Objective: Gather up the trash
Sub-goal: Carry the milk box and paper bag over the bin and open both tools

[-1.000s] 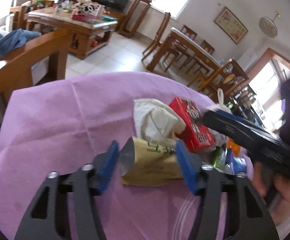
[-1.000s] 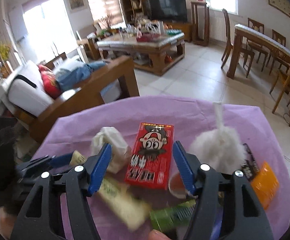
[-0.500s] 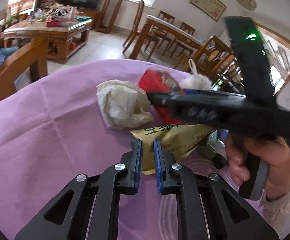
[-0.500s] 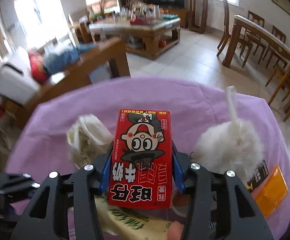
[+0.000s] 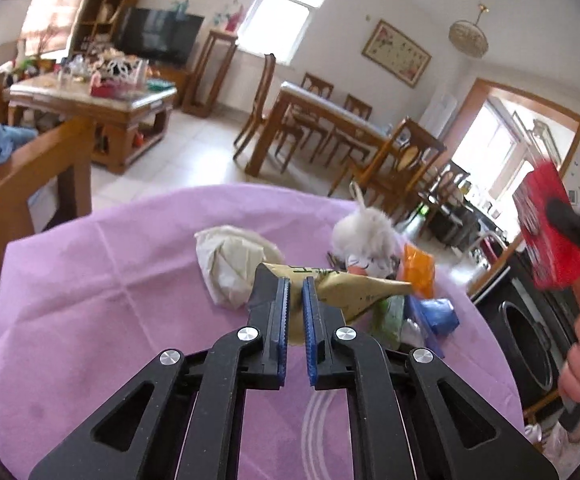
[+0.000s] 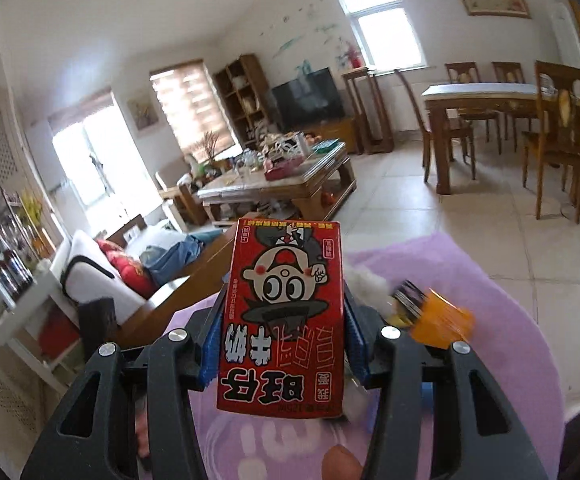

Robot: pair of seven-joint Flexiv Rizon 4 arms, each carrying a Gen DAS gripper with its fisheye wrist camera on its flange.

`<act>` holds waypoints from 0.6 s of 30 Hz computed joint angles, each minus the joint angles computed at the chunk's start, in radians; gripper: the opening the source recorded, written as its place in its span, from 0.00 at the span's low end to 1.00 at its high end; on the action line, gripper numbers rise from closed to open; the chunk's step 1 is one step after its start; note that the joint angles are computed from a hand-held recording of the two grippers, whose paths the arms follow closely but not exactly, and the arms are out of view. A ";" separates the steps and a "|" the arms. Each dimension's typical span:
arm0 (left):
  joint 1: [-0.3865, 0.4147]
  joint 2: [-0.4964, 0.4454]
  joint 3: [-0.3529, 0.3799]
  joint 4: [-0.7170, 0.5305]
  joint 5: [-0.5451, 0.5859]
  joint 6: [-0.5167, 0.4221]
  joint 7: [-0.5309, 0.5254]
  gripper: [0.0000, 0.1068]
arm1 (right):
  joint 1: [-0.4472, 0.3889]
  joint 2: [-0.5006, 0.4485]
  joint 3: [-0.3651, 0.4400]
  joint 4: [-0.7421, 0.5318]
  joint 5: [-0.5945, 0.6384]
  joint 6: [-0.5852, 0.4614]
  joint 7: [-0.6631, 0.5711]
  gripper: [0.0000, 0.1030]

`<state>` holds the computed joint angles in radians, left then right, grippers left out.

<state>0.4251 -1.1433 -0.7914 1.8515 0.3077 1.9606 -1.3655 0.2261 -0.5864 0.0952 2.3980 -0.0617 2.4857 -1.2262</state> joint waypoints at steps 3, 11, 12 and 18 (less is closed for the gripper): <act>-0.014 0.031 0.012 0.031 0.006 0.035 -0.013 0.06 | -0.033 0.001 0.005 0.069 0.006 0.072 -0.003 0.47; -0.077 0.210 0.088 0.176 0.043 0.202 -0.151 0.02 | -0.168 -0.011 0.001 0.192 -0.071 0.232 0.018 0.47; -0.088 0.233 0.097 0.185 0.047 0.210 -0.164 0.02 | -0.180 -0.012 -0.001 0.202 -0.079 0.248 0.021 0.47; -0.206 0.391 0.170 0.216 0.048 0.230 -0.223 0.02 | -0.276 -0.027 -0.014 0.241 -0.162 0.352 0.042 0.47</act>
